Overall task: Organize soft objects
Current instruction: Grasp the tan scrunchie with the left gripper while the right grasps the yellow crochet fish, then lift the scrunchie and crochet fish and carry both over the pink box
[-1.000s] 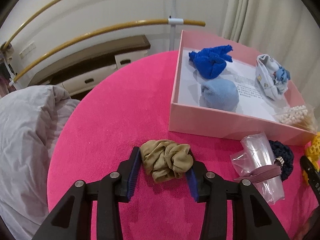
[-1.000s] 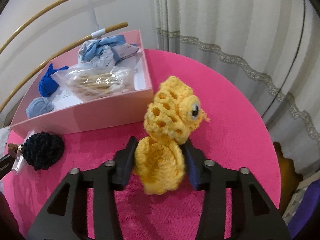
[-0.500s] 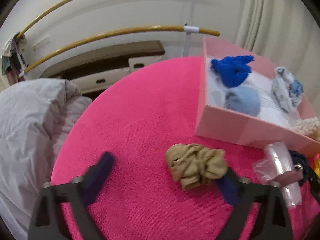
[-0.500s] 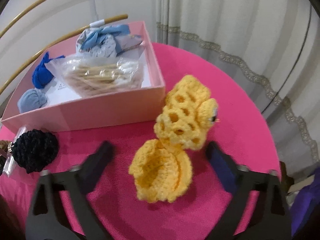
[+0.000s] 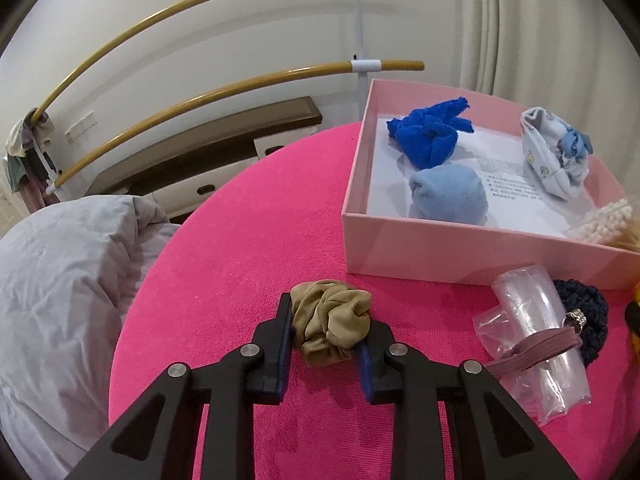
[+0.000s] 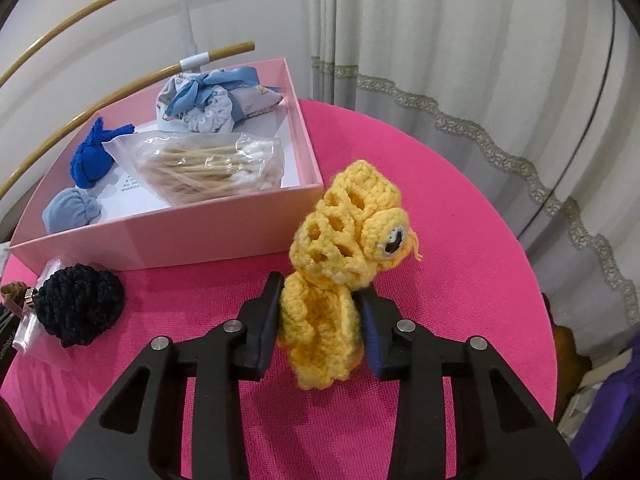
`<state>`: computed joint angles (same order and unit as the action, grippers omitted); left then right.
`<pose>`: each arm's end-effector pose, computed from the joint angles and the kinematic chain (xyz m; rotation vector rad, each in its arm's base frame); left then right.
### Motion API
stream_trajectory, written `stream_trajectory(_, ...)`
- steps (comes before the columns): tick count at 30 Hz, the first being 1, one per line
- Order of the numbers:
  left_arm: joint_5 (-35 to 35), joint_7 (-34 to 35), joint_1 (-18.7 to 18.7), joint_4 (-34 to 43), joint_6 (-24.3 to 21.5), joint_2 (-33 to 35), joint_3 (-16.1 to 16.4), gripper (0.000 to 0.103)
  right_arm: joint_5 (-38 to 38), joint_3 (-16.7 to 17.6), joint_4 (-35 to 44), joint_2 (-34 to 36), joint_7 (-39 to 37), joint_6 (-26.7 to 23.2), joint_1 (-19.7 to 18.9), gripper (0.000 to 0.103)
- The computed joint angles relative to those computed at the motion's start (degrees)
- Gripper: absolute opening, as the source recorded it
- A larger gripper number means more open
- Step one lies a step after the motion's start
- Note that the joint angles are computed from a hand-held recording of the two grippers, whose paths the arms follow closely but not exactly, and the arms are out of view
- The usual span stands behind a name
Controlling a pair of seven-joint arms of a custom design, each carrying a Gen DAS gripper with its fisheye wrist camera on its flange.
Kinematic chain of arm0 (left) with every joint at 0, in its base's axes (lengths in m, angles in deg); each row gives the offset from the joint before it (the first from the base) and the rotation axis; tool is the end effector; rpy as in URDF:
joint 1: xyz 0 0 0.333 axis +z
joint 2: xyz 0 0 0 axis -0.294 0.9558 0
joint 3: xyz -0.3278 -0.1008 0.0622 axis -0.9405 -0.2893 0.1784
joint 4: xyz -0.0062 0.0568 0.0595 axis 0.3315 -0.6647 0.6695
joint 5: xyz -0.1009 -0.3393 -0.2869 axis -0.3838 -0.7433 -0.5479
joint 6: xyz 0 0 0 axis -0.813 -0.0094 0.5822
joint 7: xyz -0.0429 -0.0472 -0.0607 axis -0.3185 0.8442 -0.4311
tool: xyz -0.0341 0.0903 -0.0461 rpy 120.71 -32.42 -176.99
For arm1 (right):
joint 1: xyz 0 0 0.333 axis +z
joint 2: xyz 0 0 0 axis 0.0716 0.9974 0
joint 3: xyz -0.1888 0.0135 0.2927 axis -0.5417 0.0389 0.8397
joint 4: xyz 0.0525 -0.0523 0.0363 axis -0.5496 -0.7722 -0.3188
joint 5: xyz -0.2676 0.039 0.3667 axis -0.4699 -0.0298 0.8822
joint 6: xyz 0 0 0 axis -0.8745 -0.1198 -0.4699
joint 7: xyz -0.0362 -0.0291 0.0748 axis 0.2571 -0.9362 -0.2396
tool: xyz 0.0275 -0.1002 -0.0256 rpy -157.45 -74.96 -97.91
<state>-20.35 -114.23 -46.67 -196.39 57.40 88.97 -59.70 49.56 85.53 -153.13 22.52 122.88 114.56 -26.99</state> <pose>0.3836 -0.3794 0.2347 -2.0776 1.3648 -0.3523 0.4359 0.1249 0.2920 -1.9320 1.7826 -0.5563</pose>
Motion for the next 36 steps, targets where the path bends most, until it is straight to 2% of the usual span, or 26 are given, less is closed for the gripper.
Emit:
stream_trajectory(2, -0.6, 1.0, 0.2, 0.4, 0.0, 0.3, 0.1, 0.023, 0.1, 3.0, 0.0, -0.5, 0.5, 0.2, -2.7, 0.031)
stream_trajectory(3, -1.1, 1.6, 0.2, 0.6, 0.0, 0.2, 0.1, 0.023, 0.2, 3.4, -0.1, -0.9, 0.8, 0.2, -2.8, 0.03)
stream_trajectory(5, -1.6, 2.5, 0.3, 0.6, 0.3, 0.0, 0.0, 0.023, 0.3, 3.0, -0.6, -1.6, 1.2, 0.4, -2.0, 0.028)
stream_trajectory(7, -1.7, 2.8, 0.5, 0.2, 1.3, -0.6, 0.1, 0.023, 0.5, 1.0, -1.0, -2.4, 1.3, 0.2, 0.4, 0.027)
stream_trajectory(8, -2.0, 3.3, 0.5, -0.1, 1.3, -1.1, -0.1, 0.023, 0.6, -0.9, -1.2, -2.5, 1.3, 0.1, 2.3, 0.026)
stream_trajectory(12, -2.6, 3.7, -0.2, -0.5, -1.1, -3.0, -1.0, 0.023, 2.2, -12.5, -2.7, -3.7, 0.9, 0.0, 13.4, 0.025)
stream_trajectory(16, -2.8, 3.0, -0.7, -1.4, -2.1, -5.5, -2.1, 0.023, 3.3, -18.1, -4.3, -7.1, 0.1, -1.0, 18.9, 0.025)
stream_trajectory(20, -2.7, 2.9, -1.4, -1.5, -3.6, -7.3, -3.4, 0.023, 3.9, -26.0, -6.0, -10.3, -0.9, -1.4, 26.8, 0.025)
stream_trajectory(24, -2.4, 2.4, -1.6, -1.9, -3.3, -9.3, -4.3, 0.023, 4.3, -29.7, -7.3, -13.9, -1.7, -2.3, 31.2, 0.025)
stream_trajectory(28, -3.2, 2.3, -2.3, -3.3, -4.0, -12.9, -5.9, 0.023, 5.1, -36.0, -8.4, -17.4, -3.4, -3.3, 38.2, 0.025)
stream_trajectory(32, -4.4, 2.2, -3.5, -3.0, -7.8, -14.9, -8.0, 0.023, 5.5, -36.1, -9.5, -20.9, -3.8, -3.4, 39.8, 0.025)
stream_trajectory(36, -4.4, 1.8, -4.6, -3.1, -9.2, -17.1, -9.6, 0.023, 6.0, -37.5, -10.6, -23.9, -4.4, -3.6, 42.5, 0.025)
